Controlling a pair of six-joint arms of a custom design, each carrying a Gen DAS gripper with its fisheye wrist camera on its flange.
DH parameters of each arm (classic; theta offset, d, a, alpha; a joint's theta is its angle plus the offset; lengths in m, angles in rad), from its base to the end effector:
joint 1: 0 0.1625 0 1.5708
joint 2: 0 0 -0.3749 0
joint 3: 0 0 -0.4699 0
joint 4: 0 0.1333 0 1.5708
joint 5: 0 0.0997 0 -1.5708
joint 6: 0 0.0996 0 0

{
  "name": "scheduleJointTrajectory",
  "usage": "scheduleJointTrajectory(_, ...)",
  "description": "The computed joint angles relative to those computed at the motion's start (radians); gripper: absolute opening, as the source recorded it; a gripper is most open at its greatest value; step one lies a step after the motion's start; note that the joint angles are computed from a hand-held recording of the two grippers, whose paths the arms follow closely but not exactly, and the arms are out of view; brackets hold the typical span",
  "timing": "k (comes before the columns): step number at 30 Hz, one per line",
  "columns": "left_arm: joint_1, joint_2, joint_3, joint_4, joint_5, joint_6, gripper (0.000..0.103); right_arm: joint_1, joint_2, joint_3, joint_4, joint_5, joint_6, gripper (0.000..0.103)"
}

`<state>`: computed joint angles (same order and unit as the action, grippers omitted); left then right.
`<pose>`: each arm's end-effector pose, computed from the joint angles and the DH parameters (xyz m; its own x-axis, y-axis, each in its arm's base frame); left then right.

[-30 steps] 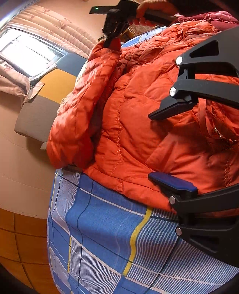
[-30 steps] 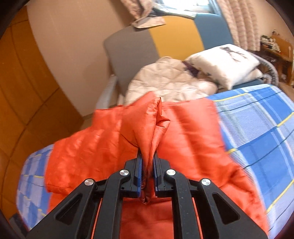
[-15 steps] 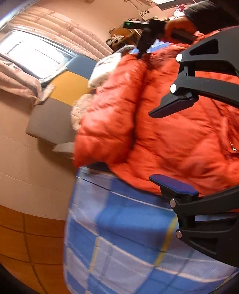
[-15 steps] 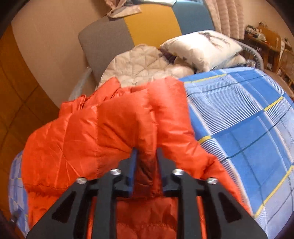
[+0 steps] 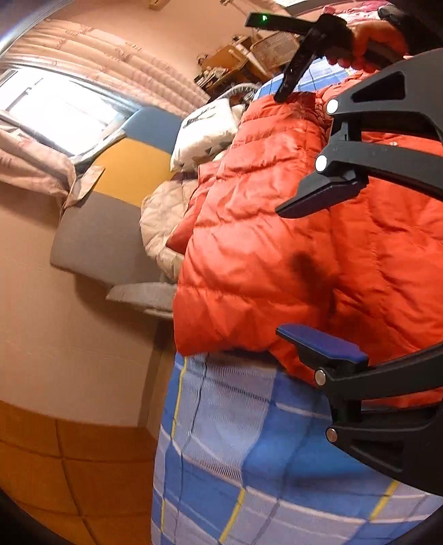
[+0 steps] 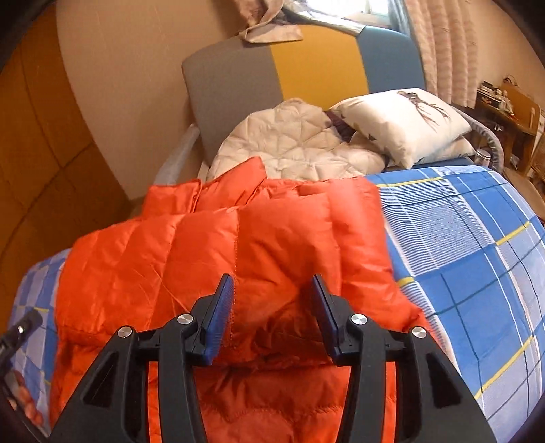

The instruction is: Fold large clothes

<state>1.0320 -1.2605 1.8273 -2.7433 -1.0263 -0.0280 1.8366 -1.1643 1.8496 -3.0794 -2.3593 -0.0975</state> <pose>-0.1704 -0.6454 0.2539 -0.8970 0.1659 -0.4097 0.3969 0.7106 -0.5810 0.2263 -0.5927 0.2348 -0.7955 0.2514 0.5513 -0.2572 0.6837 -0.6830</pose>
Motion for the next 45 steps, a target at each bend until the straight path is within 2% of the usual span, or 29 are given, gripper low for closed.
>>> scheduleJointTrajectory(2, 0.003, 0.034, -0.033, 0.007, 0.013, 0.013, 0.064, -0.013, 0.012, -0.018, 0.029, -0.009, 0.01, 0.047)
scheduleJointTrajectory(3, 0.013, 0.05, -0.055, 0.025, -0.008, 0.009, 0.063, -0.018, 0.016, -0.023, 0.038, -0.011, 0.013, 0.047)
scheduleJointTrajectory(9, 0.056, 0.129, -0.138, 0.084, -0.014, -0.044, 0.064, -0.052, 0.036, -0.038, 0.055, 0.004, 0.011, 0.047)
scheduleJointTrajectory(16, 0.092, 0.185, -0.184, 0.108, -0.005, -0.062, 0.067, -0.076, 0.083, -0.07, 0.053, 0.006, -0.013, 0.047)
scheduleJointTrajectory(24, 0.094, 0.204, -0.19, 0.103, 0.027, -0.059, 0.067, -0.087, 0.111, -0.085, 0.039, -0.004, -0.017, 0.047)
scheduleJointTrajectory(27, 0.08, 0.186, -0.168, 0.105, 0.063, -0.075, 0.068, -0.081, 0.087, -0.07, 0.062, 0.005, 0.02, 0.049)
scheduleJointTrajectory(29, 0.068, 0.17, -0.154, 0.108, 0.087, -0.084, 0.069, -0.077, 0.056, -0.049, 0.085, 0.035, 0.055, 0.063)
scheduleJointTrajectory(30, 0.056, 0.154, -0.135, 0.103, 0.11, -0.084, 0.07, -0.071, 0.044, -0.038, 0.084, 0.033, 0.063, 0.078)
scheduleJointTrajectory(31, 0.051, 0.14, -0.123, 0.104, 0.113, -0.087, 0.072, -0.063, 0.039, -0.03, 0.078, 0.016, 0.068, 0.087)
scheduleJointTrajectory(33, 0.031, 0.102, -0.079, 0.091, 0.148, -0.084, 0.075, -0.054, 0.013, 0.004, 0.07, 0.013, 0.082, 0.088)
scheduleJointTrajectory(39, -0.006, -0.037, 0.072, 0.065, 0.156, -0.083, 0.076, -0.041, -0.09, 0.13, 0.123, 0.012, 0.163, 0.089)
scheduleJointTrajectory(45, -0.043, -0.194, 0.242, 0.072, 0.176, -0.123, 0.077, -0.013, -0.201, 0.268, 0.139, -0.004, 0.185, 0.089)
